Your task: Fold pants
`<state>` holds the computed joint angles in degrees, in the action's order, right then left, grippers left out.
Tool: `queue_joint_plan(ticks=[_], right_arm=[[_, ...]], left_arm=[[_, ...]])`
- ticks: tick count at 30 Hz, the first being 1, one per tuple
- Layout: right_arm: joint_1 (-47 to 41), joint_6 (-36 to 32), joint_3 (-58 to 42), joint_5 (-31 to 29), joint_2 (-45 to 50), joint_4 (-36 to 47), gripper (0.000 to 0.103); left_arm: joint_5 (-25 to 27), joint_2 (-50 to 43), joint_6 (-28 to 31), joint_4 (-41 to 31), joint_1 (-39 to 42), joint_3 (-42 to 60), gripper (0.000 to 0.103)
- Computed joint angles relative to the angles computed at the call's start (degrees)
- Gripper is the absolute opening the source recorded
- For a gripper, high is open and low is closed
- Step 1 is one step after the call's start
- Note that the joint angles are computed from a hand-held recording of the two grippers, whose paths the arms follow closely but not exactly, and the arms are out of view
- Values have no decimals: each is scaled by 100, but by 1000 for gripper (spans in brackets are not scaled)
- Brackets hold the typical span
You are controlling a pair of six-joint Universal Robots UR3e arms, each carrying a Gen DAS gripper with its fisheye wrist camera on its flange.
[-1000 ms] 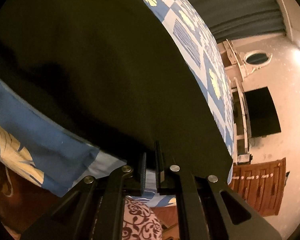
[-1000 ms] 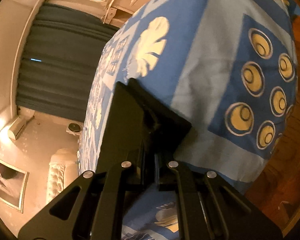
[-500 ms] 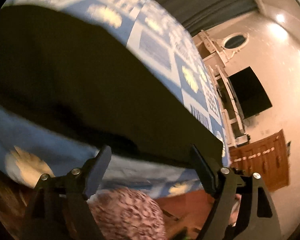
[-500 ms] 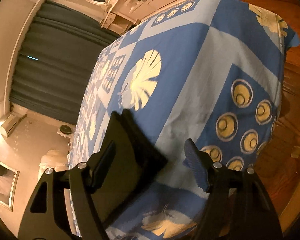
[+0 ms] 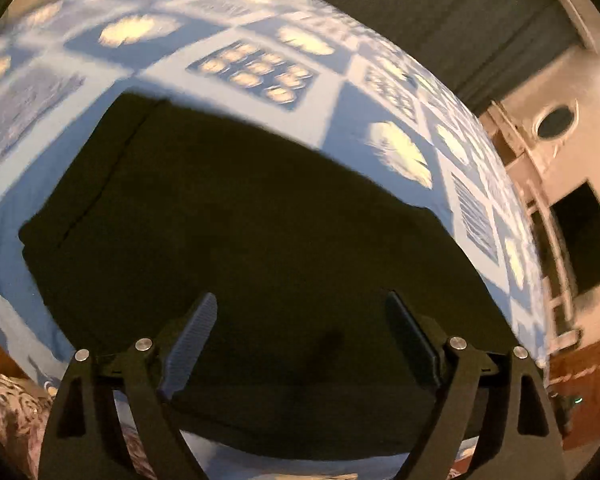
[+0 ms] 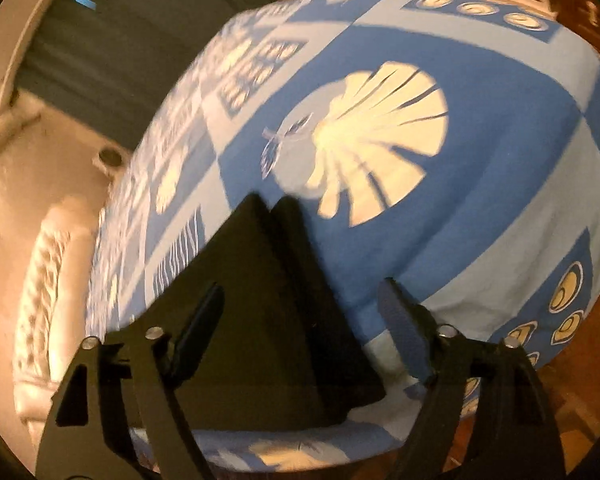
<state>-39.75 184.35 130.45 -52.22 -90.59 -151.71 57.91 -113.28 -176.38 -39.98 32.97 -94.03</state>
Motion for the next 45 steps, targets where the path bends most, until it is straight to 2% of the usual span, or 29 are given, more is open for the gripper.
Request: queue_joint_plan(ticks=[2,4,5,7,9,11,14,16,19,22,26,30,34,36,40,45], right_arm=[[327,-150,-415,-376,141,450,49],[558,-155,-684,-755,227,657,41],[555,-141,-751,-760,231,767,31],[380,-270,-742,-437,209,1013,23],[376,-190,-799,-384,167,1140,22],[182,-109,-674,30,59,1169,21],[-58,265,-421,672,-96,943,21],[-82,450,-404,906,-221,949,21],[-39,837,-464,1379,-424,862,21],[187,1454,-674,1736,-486,563,21],[725,2325,-1213,1857,-348,63,21],[1592,3230,-2141,1622,145,-513,21],[2626,3847,-3351,1113,892,-740,21],[3129,4062,-3943,776,1265,-740,21],[3992,4385,-5341,343,2287,-619,21],[4990,4643,-7485,-136,3812,-1,21]], left_arm=[[-521,-71,532,-277,291,-6,86],[-701,-101,803,-412,334,20,91],[-764,-86,879,-389,339,-50,93],[-904,-190,924,-433,340,14,98],[-963,-304,949,-459,351,118,98],[-1131,-280,1041,-432,450,15,98],[-1151,-264,1555,-795,473,144,98],[-1164,-206,1727,-898,495,133,98],[-1067,-45,1553,-716,480,-18,98],[-552,160,1235,-380,322,-117,98],[-466,431,1377,-491,386,-173,98],[-259,608,1715,-765,449,-98,98],[-177,733,1994,-219,579,-454,98],[-172,594,1992,-217,619,-387,98],[-53,315,1606,-252,674,-243,98],[-12,238,1500,-249,724,-244,98]])
